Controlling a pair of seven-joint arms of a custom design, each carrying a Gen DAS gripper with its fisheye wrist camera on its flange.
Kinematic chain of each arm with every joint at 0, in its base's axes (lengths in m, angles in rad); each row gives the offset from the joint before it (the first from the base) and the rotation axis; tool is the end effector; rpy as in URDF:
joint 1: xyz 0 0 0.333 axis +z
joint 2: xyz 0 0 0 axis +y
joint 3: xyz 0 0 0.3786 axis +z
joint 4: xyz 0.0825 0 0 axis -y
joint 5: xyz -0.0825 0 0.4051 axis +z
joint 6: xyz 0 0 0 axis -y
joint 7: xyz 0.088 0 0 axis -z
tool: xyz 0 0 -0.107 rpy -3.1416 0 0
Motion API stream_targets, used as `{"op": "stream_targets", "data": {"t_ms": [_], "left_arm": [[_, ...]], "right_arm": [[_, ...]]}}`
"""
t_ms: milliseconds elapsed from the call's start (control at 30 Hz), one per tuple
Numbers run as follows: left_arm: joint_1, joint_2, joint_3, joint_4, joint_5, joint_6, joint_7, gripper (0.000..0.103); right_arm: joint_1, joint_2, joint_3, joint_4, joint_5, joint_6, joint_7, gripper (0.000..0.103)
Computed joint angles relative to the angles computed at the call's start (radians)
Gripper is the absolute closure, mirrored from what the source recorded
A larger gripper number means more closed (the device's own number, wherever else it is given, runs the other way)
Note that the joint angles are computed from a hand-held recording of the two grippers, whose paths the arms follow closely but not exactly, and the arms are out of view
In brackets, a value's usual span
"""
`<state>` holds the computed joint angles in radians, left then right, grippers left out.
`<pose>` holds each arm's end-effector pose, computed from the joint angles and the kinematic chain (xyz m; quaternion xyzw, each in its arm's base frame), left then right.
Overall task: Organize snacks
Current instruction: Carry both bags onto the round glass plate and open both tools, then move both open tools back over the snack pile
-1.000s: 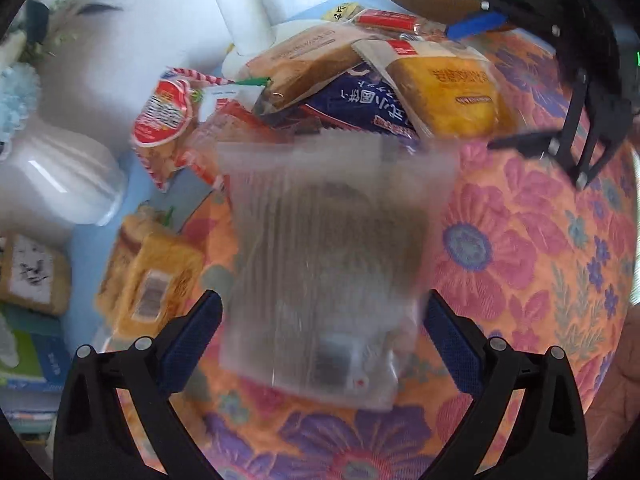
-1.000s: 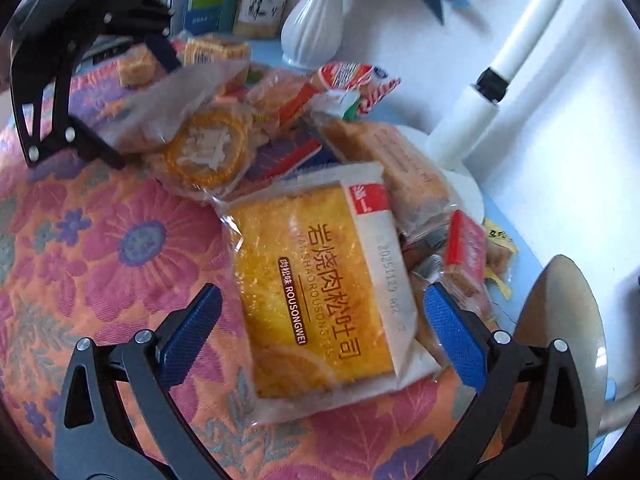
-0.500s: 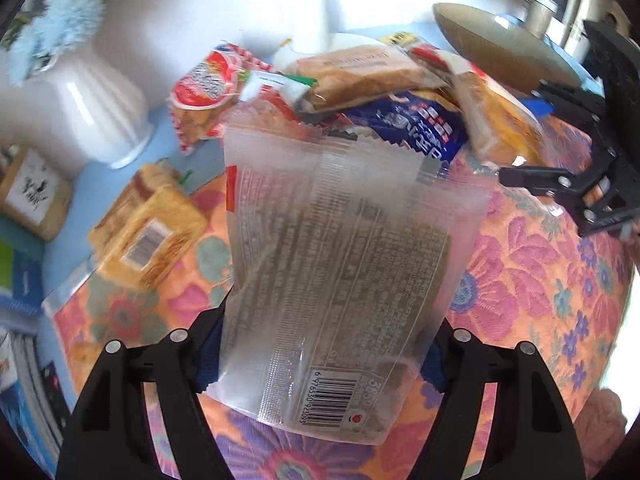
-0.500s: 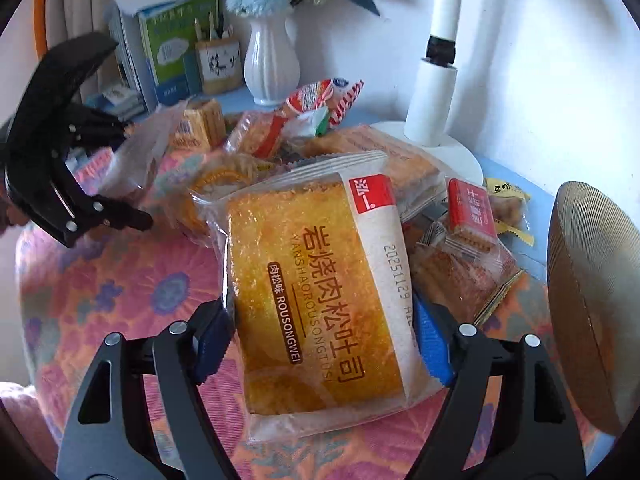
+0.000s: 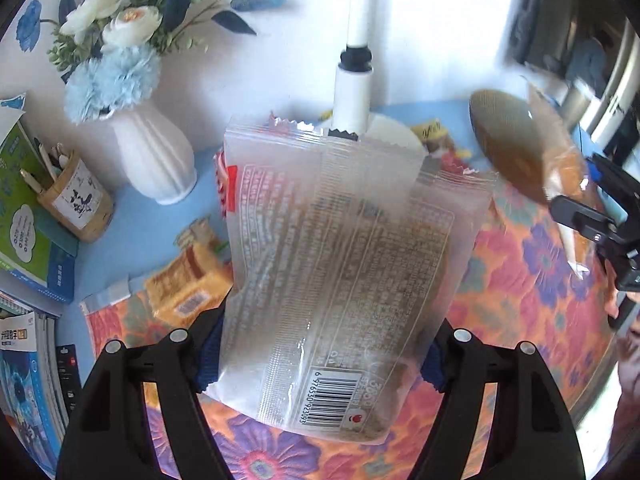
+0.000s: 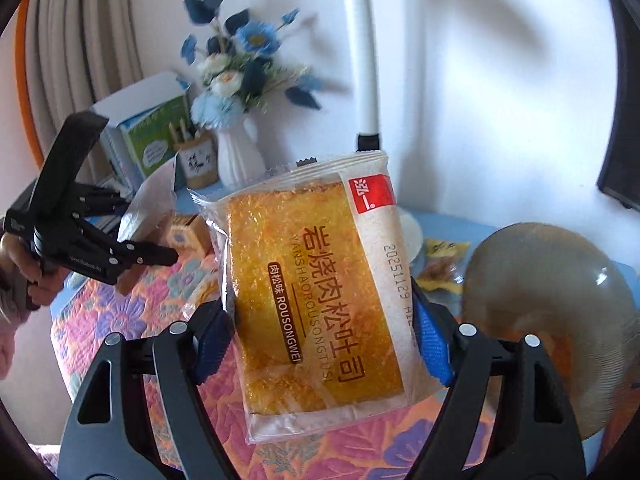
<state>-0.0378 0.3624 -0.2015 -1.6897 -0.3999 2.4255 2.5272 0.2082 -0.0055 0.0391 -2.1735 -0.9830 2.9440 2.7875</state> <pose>0.7122 -0.1549 0.4807 -0.3109 0.9135 -0.2476 0.0872 0.5521 0.1955 0.5137 -0.6174 0.6629 -0.2784 0.3191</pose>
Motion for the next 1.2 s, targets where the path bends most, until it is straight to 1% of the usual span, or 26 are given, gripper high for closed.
{"op": "stream_targets", "data": {"t_ms": [133,200,300,433,500,567,600,633,667,733,800,833,867,900,933,967,1000,1033,1067,1100,1133,1167,1200], "left_arm": [[-0.023,0.007,-0.008,0.046,-0.008,-0.034,-0.065,0.029],[-0.035,0.009,-0.013,0.061,-0.007,-0.037,-0.082,0.029],[-0.056,0.015,-0.032,0.092,-0.016,-0.064,-0.099,0.029],[-0.098,0.032,-0.055,0.141,-0.028,-0.099,-0.131,0.029],[-0.128,0.064,-0.066,0.196,-0.025,-0.133,-0.167,0.029],[-0.15,0.094,-0.077,0.246,-0.027,-0.174,-0.191,0.029],[-0.158,0.115,-0.084,0.28,-0.031,-0.208,-0.202,0.029],[-0.172,0.148,-0.091,0.332,-0.035,-0.259,-0.229,0.029],[-0.184,0.168,-0.094,0.362,-0.033,-0.285,-0.246,0.029],[-0.213,0.207,-0.106,0.412,-0.031,-0.317,-0.264,0.029],[-0.232,0.24,-0.118,0.452,-0.033,-0.355,-0.264,0.029],[-0.251,0.265,-0.123,0.481,-0.024,-0.383,-0.264,0.028],[-0.269,0.279,-0.118,0.495,-0.01,-0.388,-0.273,0.027],[-0.297,0.294,-0.106,0.498,0.013,-0.378,-0.3,0.013],[-0.31,0.31,-0.1,0.52,0.025,-0.391,-0.325,0.005],[-0.316,0.336,-0.099,0.555,0.028,-0.422,-0.356,0.005],[-0.313,0.363,-0.105,0.596,0.019,-0.464,-0.378,0.005],[-0.299,0.38,-0.118,0.621,-0.01,-0.499,-0.398,0.005],[-0.281,0.384,-0.127,0.626,-0.034,-0.516,-0.4,0.005],[-0.267,0.378,-0.134,0.616,-0.053,-0.515,-0.392,0.005],[-0.262,0.359,-0.13,0.588,-0.055,-0.495,-0.379,0.005],[-0.257,0.323,-0.124,0.53,-0.054,-0.452,-0.361,0.005],[-0.256,0.276,-0.107,0.459,-0.039,-0.382,-0.343,0.005]], "right_arm": [[-0.035,-0.054,-0.011,-0.015,-0.032,0.007,0.015,0.024],[-0.051,-0.069,-0.005,-0.012,-0.035,-0.029,0.013,0.024],[-0.082,-0.094,-0.012,-0.023,0.013,-0.053,-0.013,0.024],[-0.13,-0.134,-0.024,-0.05,0.076,-0.113,-0.03,0.024],[-0.157,-0.149,-0.035,-0.065,0.116,-0.134,-0.029,0.024],[-0.187,-0.163,-0.04,-0.085,0.125,-0.134,-0.013,0.024],[-0.201,-0.171,-0.045,-0.096,0.131,-0.129,-0.013,0.024],[-0.212,-0.175,-0.047,-0.102,0.144,-0.132,-0.016,0.024],[-0.222,-0.18,-0.049,-0.111,0.158,-0.144,-0.019,0.024],[-0.244,-0.189,-0.05,-0.128,0.178,-0.172,-0.006,0.024],[-0.256,-0.191,-0.061,-0.147,0.213,-0.161,-0.012,0.024],[-0.256,-0.188,-0.075,-0.159,0.253,-0.148,-0.033,0.023],[-0.252,-0.172,-0.08,-0.15,0.296,-0.151,-0.063,0.023],[-0.244,-0.154,-0.085,-0.138,0.348,-0.165,-0.094,0.019],[-0.245,-0.145,-0.088,-0.134,0.383,-0.179,-0.102,0.006],[-0.255,-0.147,-0.08,-0.136,0.375,-0.193,-0.072,0.003],[-0.264,-0.15,-0.073,-0.139,0.358,-0.194,-0.043,0.003],[-0.268,-0.158,-0.073,-0.144,0.356,-0.184,-0.029,0.003],[-0.267,-0.165,-0.074,-0.151,0.365,-0.172,-0.031,0.003],[-0.265,-0.172,-0.071,-0.153,0.372,-0.167,-0.033,0.003],[-0.267,-0.181,-0.058,-0.153,0.358,-0.166,-0.015,0.003],[-0.271,-0.186,-0.041,-0.15,0.332,-0.173,0.013,0.003],[-0.274,-0.196,-0.034,-0.154,0.313,-0.176,0.029,0.003]]}}
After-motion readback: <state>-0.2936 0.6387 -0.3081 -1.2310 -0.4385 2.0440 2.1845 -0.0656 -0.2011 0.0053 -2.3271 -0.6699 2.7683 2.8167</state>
